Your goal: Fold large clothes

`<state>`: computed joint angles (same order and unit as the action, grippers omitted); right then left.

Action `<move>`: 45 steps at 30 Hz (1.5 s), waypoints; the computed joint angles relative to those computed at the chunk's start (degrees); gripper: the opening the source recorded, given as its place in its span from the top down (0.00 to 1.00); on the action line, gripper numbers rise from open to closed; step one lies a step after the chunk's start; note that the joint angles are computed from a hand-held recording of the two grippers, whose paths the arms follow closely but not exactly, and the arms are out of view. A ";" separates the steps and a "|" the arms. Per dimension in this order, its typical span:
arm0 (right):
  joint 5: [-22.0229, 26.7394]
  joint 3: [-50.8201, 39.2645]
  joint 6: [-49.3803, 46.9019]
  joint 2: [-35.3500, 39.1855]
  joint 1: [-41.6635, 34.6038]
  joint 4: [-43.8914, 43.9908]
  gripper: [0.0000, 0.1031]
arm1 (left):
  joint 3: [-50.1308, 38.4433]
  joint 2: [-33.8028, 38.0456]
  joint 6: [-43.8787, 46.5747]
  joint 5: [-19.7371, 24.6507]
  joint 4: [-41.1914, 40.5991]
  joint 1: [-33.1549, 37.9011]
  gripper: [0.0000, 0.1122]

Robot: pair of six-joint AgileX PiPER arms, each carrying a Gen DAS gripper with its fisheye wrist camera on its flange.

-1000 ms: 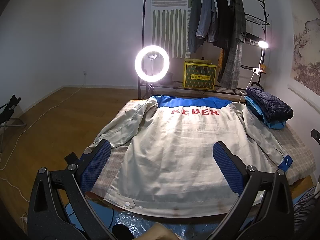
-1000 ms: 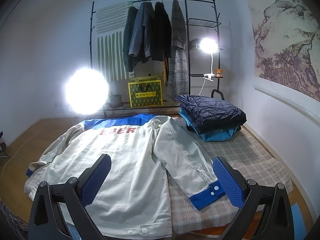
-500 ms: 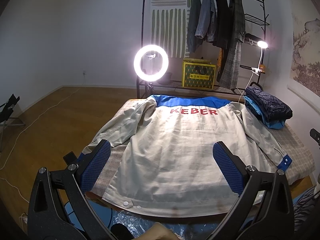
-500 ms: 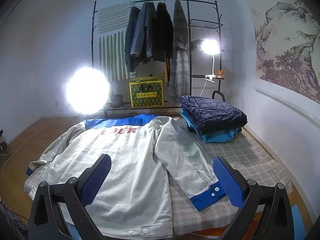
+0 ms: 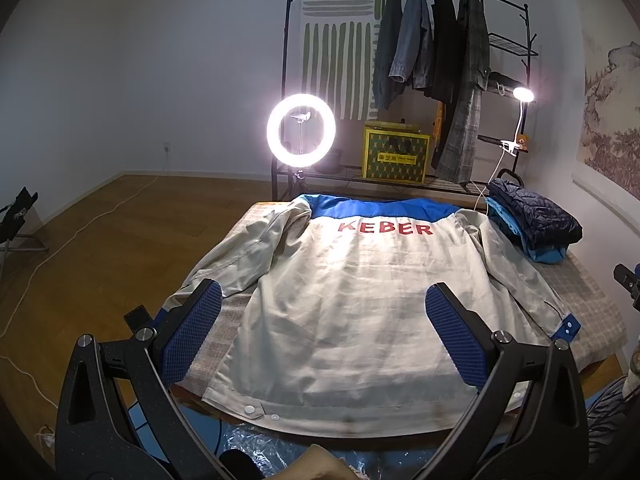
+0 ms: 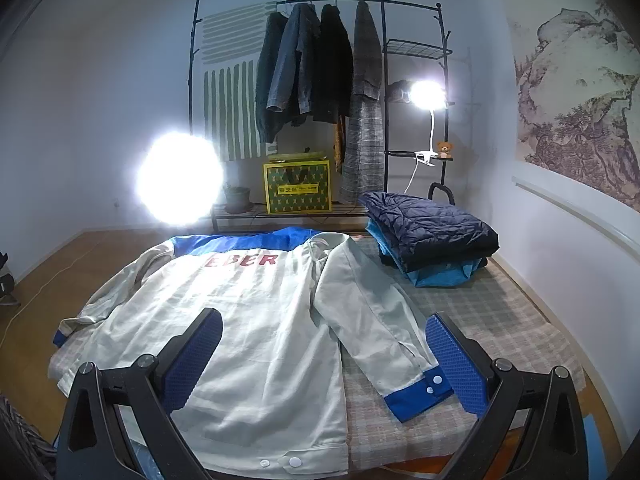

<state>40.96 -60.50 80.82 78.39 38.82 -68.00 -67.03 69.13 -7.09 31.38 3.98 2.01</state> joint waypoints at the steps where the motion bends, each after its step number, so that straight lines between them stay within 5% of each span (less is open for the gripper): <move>1: 0.03 -0.02 0.04 0.02 0.08 -0.06 0.00 | -0.01 -0.02 -0.37 0.01 0.35 -0.15 0.08; 28: -0.27 -1.13 -0.92 0.77 0.31 0.51 0.00 | 1.18 -0.34 0.78 -1.00 -0.84 0.58 0.08; 45: -4.76 -8.96 -5.76 9.33 -0.62 3.23 0.00 | 0.75 5.10 3.93 -4.66 -0.57 6.68 0.08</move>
